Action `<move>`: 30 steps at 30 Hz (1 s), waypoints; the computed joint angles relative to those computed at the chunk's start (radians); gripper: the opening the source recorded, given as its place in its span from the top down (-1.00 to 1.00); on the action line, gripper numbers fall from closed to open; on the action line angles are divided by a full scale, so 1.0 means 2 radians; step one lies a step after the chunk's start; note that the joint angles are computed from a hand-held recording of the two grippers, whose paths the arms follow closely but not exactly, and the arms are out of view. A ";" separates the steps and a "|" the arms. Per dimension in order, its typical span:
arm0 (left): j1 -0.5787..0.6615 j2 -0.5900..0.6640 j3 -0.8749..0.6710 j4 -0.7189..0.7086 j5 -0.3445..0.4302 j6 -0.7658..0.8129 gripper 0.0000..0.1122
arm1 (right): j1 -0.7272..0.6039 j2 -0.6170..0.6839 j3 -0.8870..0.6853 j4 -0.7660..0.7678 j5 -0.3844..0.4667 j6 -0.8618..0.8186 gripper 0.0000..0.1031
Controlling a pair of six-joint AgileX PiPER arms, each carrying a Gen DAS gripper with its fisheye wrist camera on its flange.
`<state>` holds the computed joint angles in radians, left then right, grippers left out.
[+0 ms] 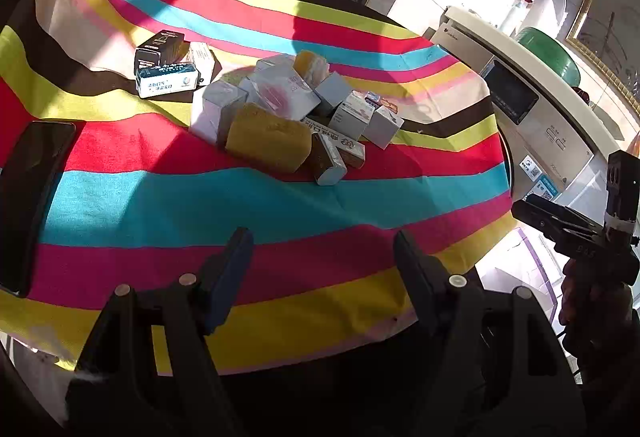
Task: Organize objects
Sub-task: 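Move both tools back over the table toward the yellow sponge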
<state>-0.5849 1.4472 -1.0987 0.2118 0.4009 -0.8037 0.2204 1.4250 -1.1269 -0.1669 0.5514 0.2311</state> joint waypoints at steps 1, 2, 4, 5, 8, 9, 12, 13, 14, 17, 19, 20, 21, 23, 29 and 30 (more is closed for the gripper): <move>0.005 -0.007 0.008 0.002 -0.002 -0.003 -0.34 | 0.006 0.004 -0.006 -0.004 -0.001 0.003 -0.61; 0.010 -0.013 0.015 -0.001 -0.005 -0.002 -0.34 | 0.011 0.008 -0.012 -0.005 -0.002 0.004 -0.61; 0.015 -0.017 0.021 0.004 -0.009 -0.010 -0.34 | 0.019 0.013 -0.022 0.001 -0.002 0.000 -0.61; 0.019 -0.023 0.026 -0.002 -0.012 -0.003 -0.34 | 0.023 0.015 -0.027 0.002 -0.002 0.000 -0.61; 0.023 -0.027 0.028 -0.004 -0.016 0.003 -0.34 | 0.034 0.021 -0.037 -0.004 -0.001 0.003 -0.61; 0.023 -0.027 0.028 -0.002 -0.016 0.001 -0.34 | 0.036 0.022 -0.039 -0.005 0.000 0.003 -0.61; 0.024 -0.029 0.029 -0.003 -0.017 0.001 -0.34 | 0.039 0.022 -0.040 -0.002 0.001 0.000 -0.61; 0.023 -0.029 0.030 0.001 -0.018 -0.004 -0.34 | 0.040 0.021 -0.039 -0.003 0.001 0.001 -0.61; 0.023 -0.029 0.030 -0.001 -0.018 -0.002 -0.34 | 0.039 0.021 -0.039 -0.001 0.001 0.000 -0.61; 0.023 -0.031 0.032 0.003 -0.019 -0.007 -0.34 | 0.035 0.019 -0.037 0.006 0.000 -0.004 -0.61; 0.021 -0.032 0.033 0.013 -0.020 -0.017 -0.34 | 0.030 0.018 -0.035 0.021 -0.003 -0.014 -0.61; 0.022 -0.033 0.033 0.014 -0.021 -0.017 -0.34 | 0.028 0.018 -0.034 0.029 -0.003 -0.019 -0.62; 0.022 -0.034 0.034 0.017 -0.022 -0.020 -0.34 | 0.026 0.019 -0.034 0.033 -0.003 -0.021 -0.62; 0.021 -0.036 0.036 0.032 -0.023 -0.036 -0.34 | 0.026 0.020 -0.033 0.034 -0.004 -0.022 -0.62; 0.030 -0.050 0.050 0.078 -0.032 -0.084 -0.34 | 0.022 0.023 -0.031 0.059 -0.015 -0.034 -0.62; 0.033 -0.054 0.053 0.088 -0.033 -0.094 -0.34 | 0.022 0.024 -0.031 0.061 -0.019 -0.033 -0.62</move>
<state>-0.5198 1.3400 -0.9926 0.3879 0.3352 -0.9912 0.2651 1.4730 -1.1892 -0.0443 0.5128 0.1649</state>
